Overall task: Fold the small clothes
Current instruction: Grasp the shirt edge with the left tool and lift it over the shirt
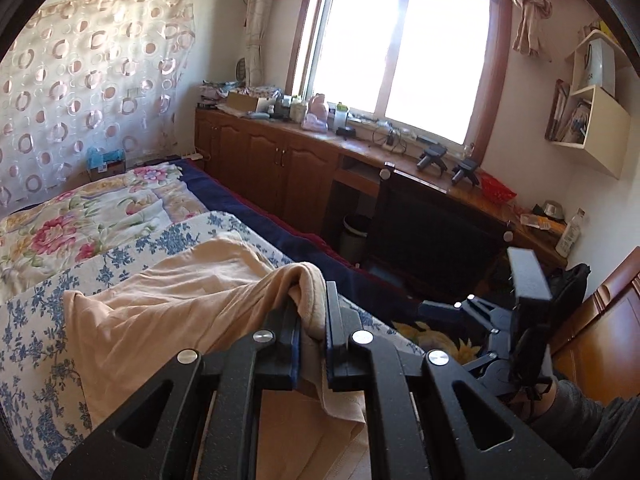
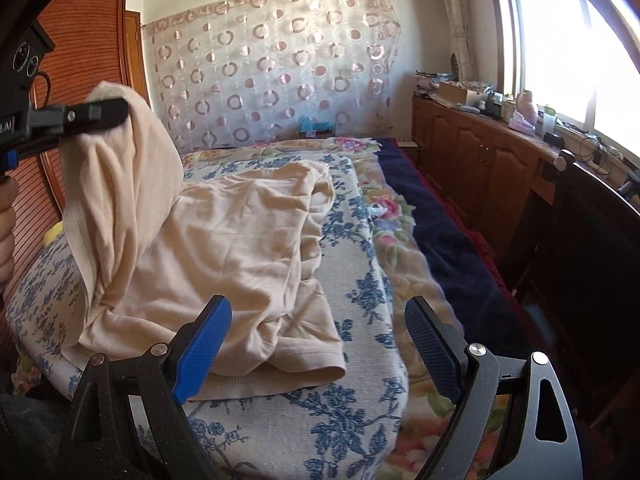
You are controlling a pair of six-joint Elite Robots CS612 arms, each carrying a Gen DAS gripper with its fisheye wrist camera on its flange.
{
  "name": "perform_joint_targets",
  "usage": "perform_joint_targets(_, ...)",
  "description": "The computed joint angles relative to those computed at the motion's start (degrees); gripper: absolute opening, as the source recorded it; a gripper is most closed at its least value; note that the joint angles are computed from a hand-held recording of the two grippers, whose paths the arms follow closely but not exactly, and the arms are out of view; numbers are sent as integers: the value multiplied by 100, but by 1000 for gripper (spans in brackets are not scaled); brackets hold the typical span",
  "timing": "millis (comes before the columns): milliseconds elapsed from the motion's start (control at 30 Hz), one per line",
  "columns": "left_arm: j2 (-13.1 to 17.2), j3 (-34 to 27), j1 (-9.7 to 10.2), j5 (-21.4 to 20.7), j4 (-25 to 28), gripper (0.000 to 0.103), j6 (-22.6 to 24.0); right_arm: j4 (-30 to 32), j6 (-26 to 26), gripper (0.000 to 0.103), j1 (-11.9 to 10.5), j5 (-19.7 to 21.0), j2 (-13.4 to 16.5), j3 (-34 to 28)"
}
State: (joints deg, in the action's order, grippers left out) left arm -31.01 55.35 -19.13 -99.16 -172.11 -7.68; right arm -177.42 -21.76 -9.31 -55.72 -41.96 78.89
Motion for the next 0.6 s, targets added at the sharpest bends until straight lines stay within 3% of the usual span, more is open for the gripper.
perform_joint_targets(133,-51,70,-3,60,322,18,62,-115,44,90,2,8,-10,80)
perform_joint_targets(267,-172,377,28,166,-34,45,-13,-162,19,90,29,-9,-30,152)
perform_joint_targets(333,-249,538,33,294,-132,52,25,-157,18,90,52,-13,-26,144)
perform_joint_targets(400,-328,710,25,585,-152,72,24,-66,-16,90,58,19,22,19)
perform_joint_targets(600,-441,1121,104,1004,-294,74,-309,66,-130,90,98,99,94,-170)
